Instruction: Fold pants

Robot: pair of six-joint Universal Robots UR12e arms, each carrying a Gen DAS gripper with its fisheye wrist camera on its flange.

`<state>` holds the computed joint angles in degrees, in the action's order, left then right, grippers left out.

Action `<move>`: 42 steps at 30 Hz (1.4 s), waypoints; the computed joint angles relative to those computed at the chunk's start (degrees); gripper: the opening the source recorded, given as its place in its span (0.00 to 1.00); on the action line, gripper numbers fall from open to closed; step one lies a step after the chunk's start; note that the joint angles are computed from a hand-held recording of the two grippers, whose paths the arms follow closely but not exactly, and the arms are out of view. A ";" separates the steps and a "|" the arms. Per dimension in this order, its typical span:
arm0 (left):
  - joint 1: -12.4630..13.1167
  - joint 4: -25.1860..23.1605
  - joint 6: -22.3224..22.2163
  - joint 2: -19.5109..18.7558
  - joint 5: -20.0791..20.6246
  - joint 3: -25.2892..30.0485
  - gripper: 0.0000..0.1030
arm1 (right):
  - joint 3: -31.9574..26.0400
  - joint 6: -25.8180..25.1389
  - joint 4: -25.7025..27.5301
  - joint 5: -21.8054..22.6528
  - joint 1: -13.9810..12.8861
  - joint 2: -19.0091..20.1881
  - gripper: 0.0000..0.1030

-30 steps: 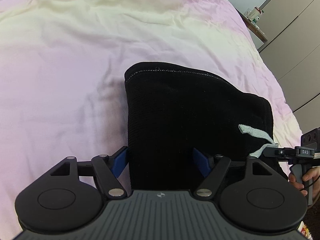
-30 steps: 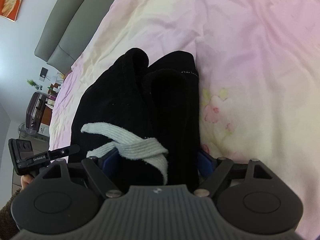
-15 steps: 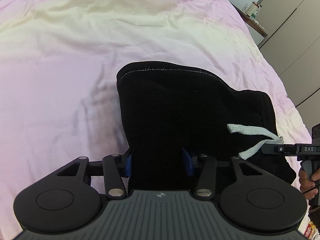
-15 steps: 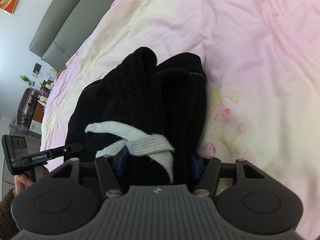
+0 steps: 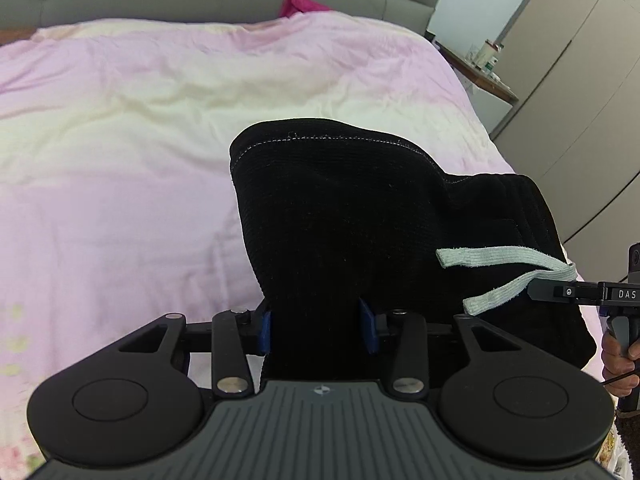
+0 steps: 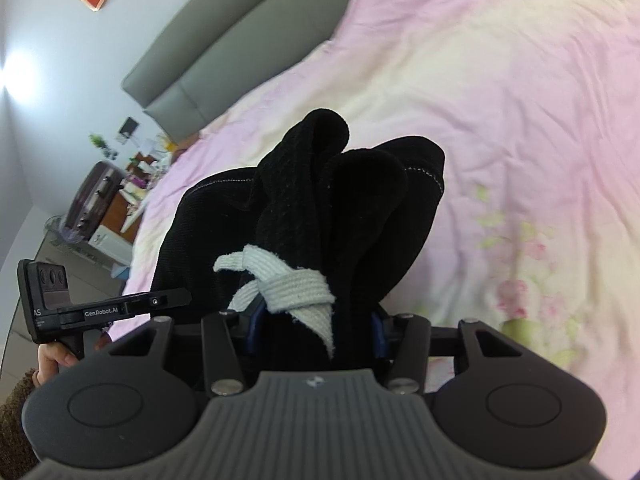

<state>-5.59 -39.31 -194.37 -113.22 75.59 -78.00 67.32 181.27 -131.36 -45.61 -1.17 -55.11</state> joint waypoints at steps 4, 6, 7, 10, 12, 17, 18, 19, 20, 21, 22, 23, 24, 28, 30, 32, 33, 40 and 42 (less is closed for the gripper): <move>1.77 -1.57 -0.02 5.30 2.97 -2.94 0.45 | 0.18 0.82 -0.94 3.03 1.83 -1.52 0.45; 3.03 -2.16 0.35 8.09 4.42 -4.67 0.45 | -0.43 0.66 -1.26 4.78 3.05 -1.66 0.45; 3.66 -2.37 0.68 9.35 5.14 -5.49 0.45 | -0.94 0.71 -1.20 5.70 3.79 -1.57 0.45; 6.08 -4.00 1.37 12.50 6.70 -7.36 0.45 | -2.80 1.93 -1.22 7.48 6.24 -0.84 0.45; 7.77 -5.39 1.81 13.95 7.29 -8.27 0.45 | -4.06 3.27 -1.78 8.22 8.24 -0.07 0.45; 12.17 -7.37 4.03 15.96 7.66 -10.96 0.45 | -8.00 5.53 -1.25 9.98 12.59 3.48 0.45; 13.17 -7.36 4.49 16.15 7.33 -11.64 0.46 | -8.87 6.19 -1.30 10.19 13.33 4.41 0.45; 13.92 -7.47 4.81 15.96 7.03 -11.95 0.45 | -9.70 6.66 -1.25 10.23 14.03 5.32 0.45; 14.72 -7.47 5.20 15.71 6.56 -12.33 0.46 | -10.50 7.07 -1.15 10.11 14.71 6.20 0.45; 15.53 -7.42 5.56 15.35 6.01 -12.69 0.45 | -11.23 7.55 -1.01 9.77 15.35 7.07 0.45; 16.41 -7.36 5.91 15.05 5.31 -13.14 0.45 | -11.91 7.83 -0.78 9.27 15.95 7.85 0.45; 17.25 -7.16 6.40 14.95 4.60 -13.88 0.45 | -13.54 8.18 -0.06 8.64 16.60 9.12 0.45; 17.84 -6.94 6.79 14.29 4.06 -14.11 0.46 | -14.49 8.55 0.43 8.15 17.00 10.11 0.45; 19.76 -6.20 7.60 11.82 2.37 -15.26 0.46 | -18.16 9.50 2.65 6.14 18.38 14.04 0.45; 20.48 -6.32 7.92 10.35 1.77 -15.44 0.46 | -19.78 10.03 4.10 5.35 18.87 15.90 0.45; 21.09 -6.65 8.30 9.10 1.36 -15.95 0.46 | -21.82 9.76 6.39 4.32 19.41 17.85 0.45; 21.29 -6.28 8.30 8.67 1.32 -16.40 0.46 | -22.49 9.55 7.42 3.80 19.63 18.59 0.45; 24.25 -2.52 7.90 7.57 -5.89 -19.43 0.54 | -23.35 6.18 9.28 2.28 19.52 21.14 0.47; 24.33 -2.01 6.78 7.75 -5.83 -19.79 0.55 | -22.85 9.80 8.15 3.00 19.40 21.71 0.49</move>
